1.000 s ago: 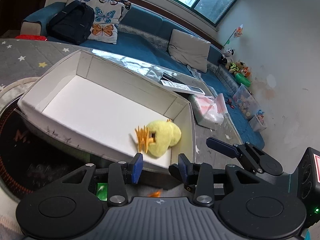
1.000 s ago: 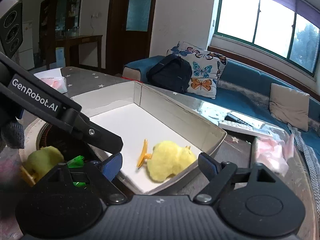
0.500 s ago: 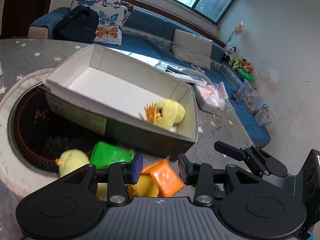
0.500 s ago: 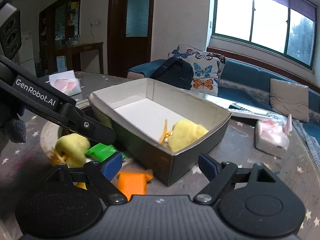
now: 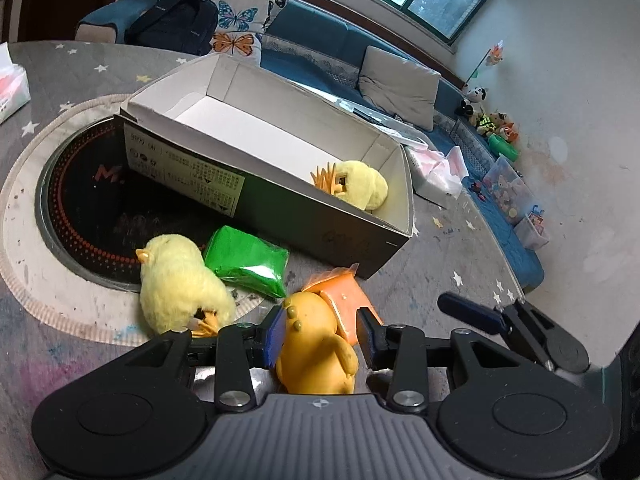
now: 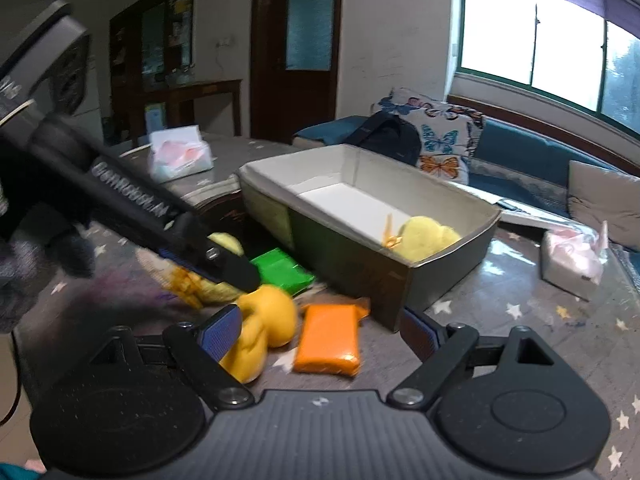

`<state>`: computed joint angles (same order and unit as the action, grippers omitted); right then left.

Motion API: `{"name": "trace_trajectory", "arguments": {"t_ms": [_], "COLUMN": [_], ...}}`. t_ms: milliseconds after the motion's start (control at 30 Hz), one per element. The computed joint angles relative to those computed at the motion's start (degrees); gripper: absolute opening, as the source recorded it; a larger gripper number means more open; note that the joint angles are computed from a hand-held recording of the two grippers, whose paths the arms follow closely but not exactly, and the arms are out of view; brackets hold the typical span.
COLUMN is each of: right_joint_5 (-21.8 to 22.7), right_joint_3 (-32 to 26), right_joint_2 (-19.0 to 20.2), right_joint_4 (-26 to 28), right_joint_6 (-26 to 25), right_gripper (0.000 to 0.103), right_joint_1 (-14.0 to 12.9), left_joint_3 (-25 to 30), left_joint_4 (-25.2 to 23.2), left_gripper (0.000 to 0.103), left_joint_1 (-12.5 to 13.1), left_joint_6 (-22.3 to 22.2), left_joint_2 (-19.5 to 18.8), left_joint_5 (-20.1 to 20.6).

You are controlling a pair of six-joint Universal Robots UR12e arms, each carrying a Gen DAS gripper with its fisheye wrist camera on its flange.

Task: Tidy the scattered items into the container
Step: 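Move the left gripper to the yellow rubber duck and grasp it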

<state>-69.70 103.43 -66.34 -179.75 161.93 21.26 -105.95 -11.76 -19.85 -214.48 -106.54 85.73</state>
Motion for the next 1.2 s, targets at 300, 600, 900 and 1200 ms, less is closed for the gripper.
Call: {"name": "trace_trajectory", "arguments": {"t_ms": [300, 600, 900, 1200], "right_joint_5": [4.0, 6.6, 8.7, 4.8], "right_joint_3": [0.9, 0.9, 0.8, 0.6], "right_joint_2": [-0.7, -0.4, 0.0, 0.3], "right_joint_4": [4.4, 9.0, 9.2, 6.4], "right_joint_6": [-2.9, -6.5, -8.0, -8.0], "right_gripper": [0.090, 0.090, 0.090, 0.090], "right_joint_1": [0.4, 1.9, 2.7, 3.1], "left_joint_3": [0.1, 0.0, 0.0, 0.5], "left_joint_4": [-0.8, -1.1, -2.6, -4.6], "left_gripper": [0.041, 0.041, 0.041, 0.041], "left_joint_1": [0.1, 0.4, 0.8, 0.9], "left_joint_6": [-1.2, -1.6, -1.3, 2.1], "left_joint_2": [-0.2, -0.3, -0.4, -0.8], "left_joint_5": [-1.1, -1.6, -2.8, -3.1]}}
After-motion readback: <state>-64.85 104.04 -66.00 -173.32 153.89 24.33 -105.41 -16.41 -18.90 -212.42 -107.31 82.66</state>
